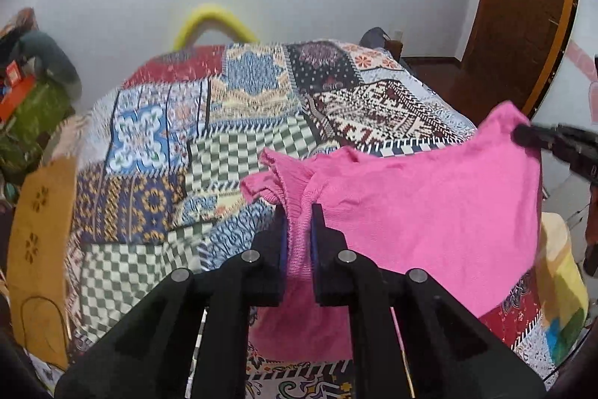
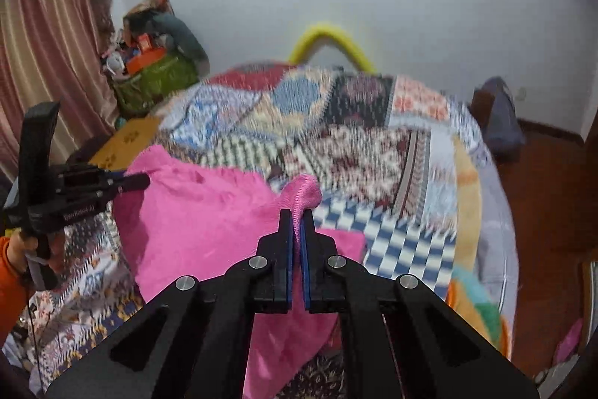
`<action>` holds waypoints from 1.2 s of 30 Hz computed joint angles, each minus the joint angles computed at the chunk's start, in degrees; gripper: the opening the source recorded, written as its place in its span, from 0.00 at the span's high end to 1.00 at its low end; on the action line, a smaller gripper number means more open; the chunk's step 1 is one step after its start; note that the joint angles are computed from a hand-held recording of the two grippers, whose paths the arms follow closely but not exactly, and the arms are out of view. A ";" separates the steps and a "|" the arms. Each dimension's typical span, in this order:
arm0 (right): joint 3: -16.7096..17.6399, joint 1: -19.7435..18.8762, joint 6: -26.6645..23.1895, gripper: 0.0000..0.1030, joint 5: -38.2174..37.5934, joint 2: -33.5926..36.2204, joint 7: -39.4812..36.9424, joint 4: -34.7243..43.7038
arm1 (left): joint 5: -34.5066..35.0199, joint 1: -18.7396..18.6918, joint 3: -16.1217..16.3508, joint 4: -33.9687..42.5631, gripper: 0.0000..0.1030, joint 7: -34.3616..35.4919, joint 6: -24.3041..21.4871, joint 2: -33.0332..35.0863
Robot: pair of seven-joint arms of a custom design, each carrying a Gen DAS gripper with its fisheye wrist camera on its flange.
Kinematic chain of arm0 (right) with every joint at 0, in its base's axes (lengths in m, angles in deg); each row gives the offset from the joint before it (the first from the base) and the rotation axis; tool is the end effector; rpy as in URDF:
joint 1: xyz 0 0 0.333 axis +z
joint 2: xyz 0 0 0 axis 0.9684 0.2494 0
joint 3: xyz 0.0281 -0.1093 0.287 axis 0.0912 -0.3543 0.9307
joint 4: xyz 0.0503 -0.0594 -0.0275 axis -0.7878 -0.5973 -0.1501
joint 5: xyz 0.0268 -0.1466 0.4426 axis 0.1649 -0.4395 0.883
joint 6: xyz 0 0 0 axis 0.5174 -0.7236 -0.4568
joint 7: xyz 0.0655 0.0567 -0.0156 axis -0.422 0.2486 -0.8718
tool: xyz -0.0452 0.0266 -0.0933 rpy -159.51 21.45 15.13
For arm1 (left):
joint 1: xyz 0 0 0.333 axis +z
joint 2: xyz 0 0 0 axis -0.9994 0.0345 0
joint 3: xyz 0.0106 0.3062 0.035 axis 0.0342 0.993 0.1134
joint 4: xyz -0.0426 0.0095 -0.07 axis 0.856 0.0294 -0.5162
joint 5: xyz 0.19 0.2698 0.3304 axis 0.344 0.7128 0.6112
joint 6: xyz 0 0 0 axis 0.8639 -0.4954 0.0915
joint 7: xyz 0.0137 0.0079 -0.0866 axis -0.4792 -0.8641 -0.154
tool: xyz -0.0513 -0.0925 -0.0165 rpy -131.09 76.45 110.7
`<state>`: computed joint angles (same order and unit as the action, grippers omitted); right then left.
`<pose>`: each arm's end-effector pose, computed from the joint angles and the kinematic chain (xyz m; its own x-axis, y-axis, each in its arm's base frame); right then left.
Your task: Fold small clothes
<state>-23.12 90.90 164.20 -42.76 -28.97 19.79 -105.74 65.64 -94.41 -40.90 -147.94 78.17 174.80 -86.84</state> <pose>0.6183 0.1744 0.5811 0.5992 -0.7836 -0.1638 -0.5785 -0.2823 -0.7653 0.6368 -0.1887 0.5644 -0.0034 -1.0000 -0.0040 -0.7469 0.0052 -0.6649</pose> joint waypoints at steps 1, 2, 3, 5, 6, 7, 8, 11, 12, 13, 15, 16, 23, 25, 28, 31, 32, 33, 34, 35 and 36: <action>-0.03 0.13 0.58 0.97 0.60 0.58 -0.63 0.70 | 1.50 0.07 -0.11 0.35 0.91 -0.54 -0.13 0.31; 0.03 0.17 1.28 0.97 0.92 1.37 -0.84 1.59 | 1.97 0.07 -0.11 0.90 0.91 -0.40 -0.58 0.86; 0.11 0.15 1.89 0.97 1.19 2.11 -0.86 2.23 | 1.78 0.11 -0.02 1.84 0.91 0.00 -1.59 1.95; 0.64 -0.11 3.03 0.97 -0.64 4.34 1.20 3.67 | -0.36 0.27 0.31 3.02 0.90 0.20 -2.92 3.77; 0.91 -0.25 3.20 0.97 -2.24 5.74 2.42 4.58 | -2.16 0.47 0.53 3.95 0.90 0.30 -3.71 5.12; 1.19 -0.40 3.20 0.97 -4.55 7.30 4.04 5.52 | -3.97 0.75 0.75 4.72 0.90 0.29 -4.30 6.45; 1.41 -0.55 3.32 0.97 -6.79 8.42 5.72 6.06 | -5.30 0.98 0.87 5.37 0.88 0.44 -4.97 7.60; 1.64 -1.02 0.72 0.97 -12.83 11.51 11.46 7.87 | -7.55 1.53 1.07 5.02 0.78 0.62 -5.03 8.83; 1.70 -1.22 -0.17 0.94 -13.67 11.66 12.38 7.86 | -7.63 1.61 1.13 4.22 0.68 0.21 -4.35 8.41; 1.72 -1.47 -1.10 0.91 -14.13 11.41 12.89 7.57 | -6.81 1.61 1.27 3.42 0.61 -0.84 -4.08 7.76; 1.67 -1.97 -2.68 0.66 -14.29 10.21 13.33 6.46 | -6.14 1.75 1.39 1.72 0.49 -1.99 -3.08 6.29; 1.62 -2.22 -2.93 0.57 -13.62 9.07 13.03 5.31 | -7.53 1.99 1.38 0.52 0.49 -0.94 -2.24 5.23; 1.04 -2.39 -6.34 0.34 -11.75 5.45 13.30 0.70 | -22.58 2.27 1.20 -0.93 0.39 6.19 -2.23 4.54; 0.98 -2.45 -7.57 0.34 -11.36 6.48 14.48 1.18 | -26.34 2.24 0.93 -0.49 0.39 7.53 -1.57 5.55; 1.07 -2.57 -7.96 0.34 -7.59 7.95 13.43 2.37 | -25.45 1.90 0.59 0.25 0.38 6.24 0.10 6.74; 1.35 -2.67 -8.62 0.54 -4.82 9.47 12.69 4.17 | -21.91 1.56 0.45 1.80 0.56 5.05 0.48 7.89; 1.49 -2.70 -8.94 0.63 -3.91 10.11 12.65 4.87 | -20.82 1.50 0.45 2.25 0.70 4.64 0.52 8.21; 1.63 -2.72 -9.05 0.75 -3.65 10.50 12.62 5.28 | -21.02 1.56 0.30 2.58 0.83 5.11 0.39 8.31; 1.76 -2.74 -9.13 0.81 -3.44 10.63 12.49 5.39 | -22.64 1.86 0.13 2.52 0.87 6.59 0.59 8.20; 1.86 -2.79 -9.68 0.84 -3.05 10.87 12.36 5.79 | -23.53 1.99 0.02 2.25 0.88 7.39 0.84 7.79; 1.98 -2.75 -9.48 0.86 -3.02 10.57 12.46 5.59 | -22.70 1.90 0.11 1.79 0.88 6.94 1.08 7.12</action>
